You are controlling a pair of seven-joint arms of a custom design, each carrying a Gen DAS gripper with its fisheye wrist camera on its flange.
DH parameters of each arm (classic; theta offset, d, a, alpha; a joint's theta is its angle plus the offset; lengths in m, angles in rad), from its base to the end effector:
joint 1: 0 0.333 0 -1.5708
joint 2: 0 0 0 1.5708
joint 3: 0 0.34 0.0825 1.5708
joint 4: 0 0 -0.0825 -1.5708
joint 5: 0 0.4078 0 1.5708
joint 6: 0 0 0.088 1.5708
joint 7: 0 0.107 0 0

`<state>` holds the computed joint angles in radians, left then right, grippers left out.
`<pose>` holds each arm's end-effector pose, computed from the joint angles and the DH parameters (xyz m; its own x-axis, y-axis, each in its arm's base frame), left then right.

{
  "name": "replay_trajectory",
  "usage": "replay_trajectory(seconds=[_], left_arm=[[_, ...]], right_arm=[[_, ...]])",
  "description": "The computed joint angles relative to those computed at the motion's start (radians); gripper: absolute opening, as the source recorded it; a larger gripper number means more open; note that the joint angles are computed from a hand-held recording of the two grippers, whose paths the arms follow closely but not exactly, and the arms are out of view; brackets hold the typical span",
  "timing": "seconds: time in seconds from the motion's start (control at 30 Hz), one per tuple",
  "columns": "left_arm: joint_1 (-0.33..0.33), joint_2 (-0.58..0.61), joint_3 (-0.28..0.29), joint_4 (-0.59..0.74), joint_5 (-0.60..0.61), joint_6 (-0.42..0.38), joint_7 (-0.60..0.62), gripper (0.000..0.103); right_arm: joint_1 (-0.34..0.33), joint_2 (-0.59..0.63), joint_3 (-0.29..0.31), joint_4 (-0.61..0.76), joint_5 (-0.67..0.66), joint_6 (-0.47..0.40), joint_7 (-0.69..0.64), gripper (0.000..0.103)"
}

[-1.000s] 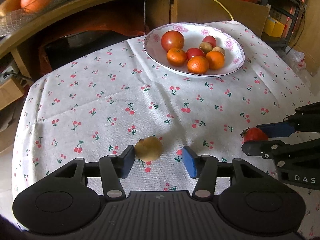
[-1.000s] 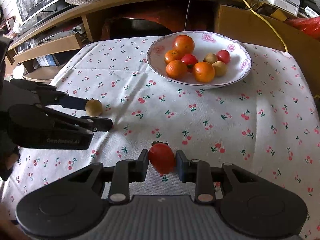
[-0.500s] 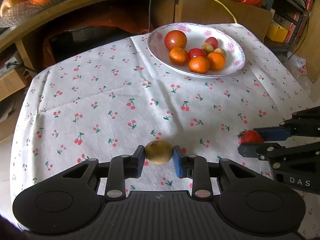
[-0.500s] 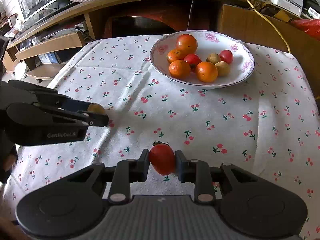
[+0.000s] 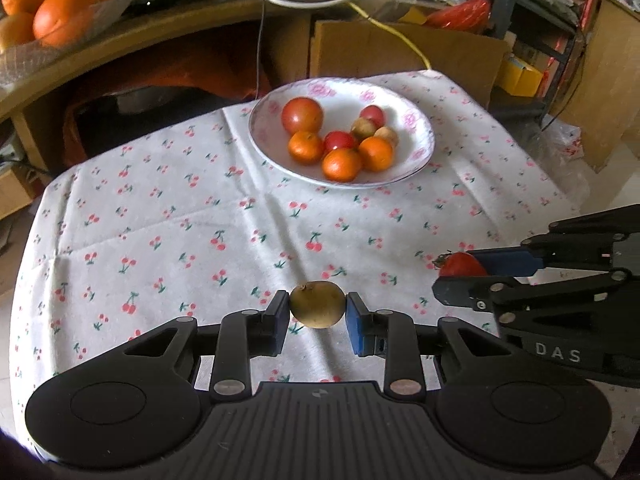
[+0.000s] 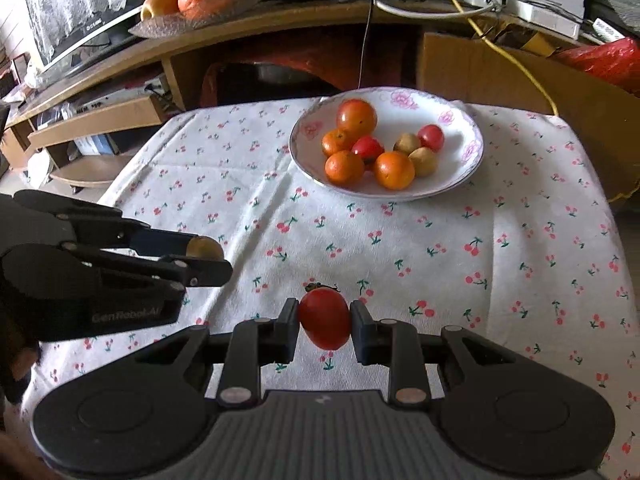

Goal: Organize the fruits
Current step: 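Carry the brown fruit with the left gripper while the right carries the tomato to the bowl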

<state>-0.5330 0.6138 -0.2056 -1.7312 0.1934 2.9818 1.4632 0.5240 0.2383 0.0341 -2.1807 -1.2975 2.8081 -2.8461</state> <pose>0.5595 -0.4940 0.3118 -0.6809 -0.7311 0.0430 -0.5993 0.5225 -0.6065 0.4742 0.3503 0.3042 -0.0914 -0.9888 -0.1183 -0.7649 0.1458 -0.6274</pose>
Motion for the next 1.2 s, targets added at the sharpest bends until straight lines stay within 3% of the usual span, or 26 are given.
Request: replay_trajectory(seconds=[0.5,0.9,1.07,1.2], left_arm=[[0.012,0.012,-0.035,0.023,-0.023,-0.023,0.048,0.037],[0.007,0.026,-0.03,0.049,-0.028,-0.042,0.045,0.036],[-0.026,0.023,0.008,0.057,0.001,-0.045,0.018,0.037],[-0.014,0.024,-0.005,0.057,-0.001,-0.04,0.02,0.037]], right_arm=[[-0.007,-0.018,0.013,-0.007,-0.004,-0.024,0.045,0.045],[-0.008,0.0,0.0,0.005,0.009,0.005,0.035,0.045],[-0.003,0.005,-0.007,0.01,0.009,0.007,0.032,0.045],[-0.001,0.004,-0.01,0.011,-0.001,0.008,0.045,0.045]])
